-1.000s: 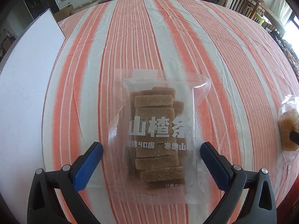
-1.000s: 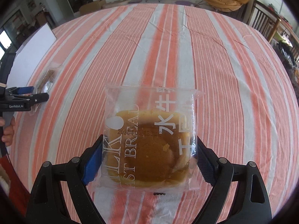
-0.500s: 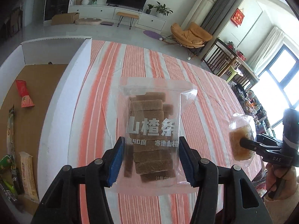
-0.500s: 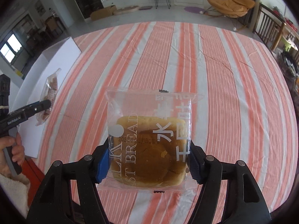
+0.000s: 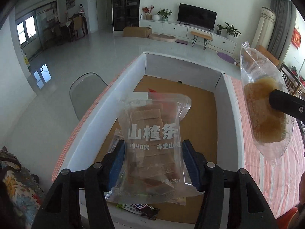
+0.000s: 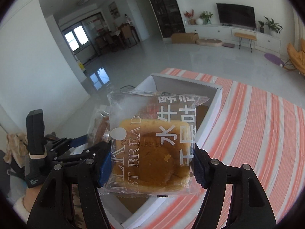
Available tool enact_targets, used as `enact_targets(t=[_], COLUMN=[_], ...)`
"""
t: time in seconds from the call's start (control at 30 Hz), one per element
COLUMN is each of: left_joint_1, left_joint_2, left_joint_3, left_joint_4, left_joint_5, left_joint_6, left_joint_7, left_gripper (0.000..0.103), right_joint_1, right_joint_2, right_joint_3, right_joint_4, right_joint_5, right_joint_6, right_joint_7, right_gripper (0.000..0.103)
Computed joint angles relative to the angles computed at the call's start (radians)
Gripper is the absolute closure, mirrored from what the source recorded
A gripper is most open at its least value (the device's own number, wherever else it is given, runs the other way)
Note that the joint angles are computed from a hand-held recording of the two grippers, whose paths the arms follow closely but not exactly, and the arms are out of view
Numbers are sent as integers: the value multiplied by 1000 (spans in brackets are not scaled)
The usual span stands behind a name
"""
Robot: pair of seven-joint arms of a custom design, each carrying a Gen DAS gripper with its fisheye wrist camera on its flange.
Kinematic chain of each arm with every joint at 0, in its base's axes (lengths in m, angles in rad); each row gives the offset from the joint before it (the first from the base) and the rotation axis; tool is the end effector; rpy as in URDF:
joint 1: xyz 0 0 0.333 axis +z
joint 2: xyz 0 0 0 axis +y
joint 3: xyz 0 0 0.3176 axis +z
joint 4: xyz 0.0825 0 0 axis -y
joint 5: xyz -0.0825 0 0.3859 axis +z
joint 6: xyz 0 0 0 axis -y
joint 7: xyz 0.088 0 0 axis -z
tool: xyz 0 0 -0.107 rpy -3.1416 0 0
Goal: Organize snacks
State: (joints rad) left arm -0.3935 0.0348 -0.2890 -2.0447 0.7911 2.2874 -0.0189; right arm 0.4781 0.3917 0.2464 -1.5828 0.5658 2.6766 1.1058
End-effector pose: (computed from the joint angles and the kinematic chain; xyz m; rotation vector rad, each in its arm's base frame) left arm 0.4627 -0.3535 0.4517 -2.1612 1.3777 -0.5377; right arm 0.5663 0.4416 0.4955 -2.0941 0.9523 -0.0183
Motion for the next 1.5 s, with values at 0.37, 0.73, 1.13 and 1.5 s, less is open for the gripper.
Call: enact_targets(t=[0.37,0.73,1.13,1.5], left_joint_1=[-52,-138,-177,-134], left_joint_2=[-56,5,11,-50], left_joint_3=[-50,-79,-87,-65], left_joint_4=[-74,35,47,-26], left_joint_5=[220,251,228,87], left_joint_6=[-111,-356,-502,-339], left_joint_7=[-225,-254,-261,-209], left_gripper=[9,0,0,0], right_joint_1=[44,46,51,113], right_joint_2=[23,-91,-139,-124], right_joint_3=[-52,-55,-26,-77], right_joint_4=[-37,-183,-264,-238], right_joint_5=[-190,-270,-255,-367], right_joint_6=[85,159,194,84], right_joint_7=[134,76,34,215], right_gripper=[21,17,17,17])
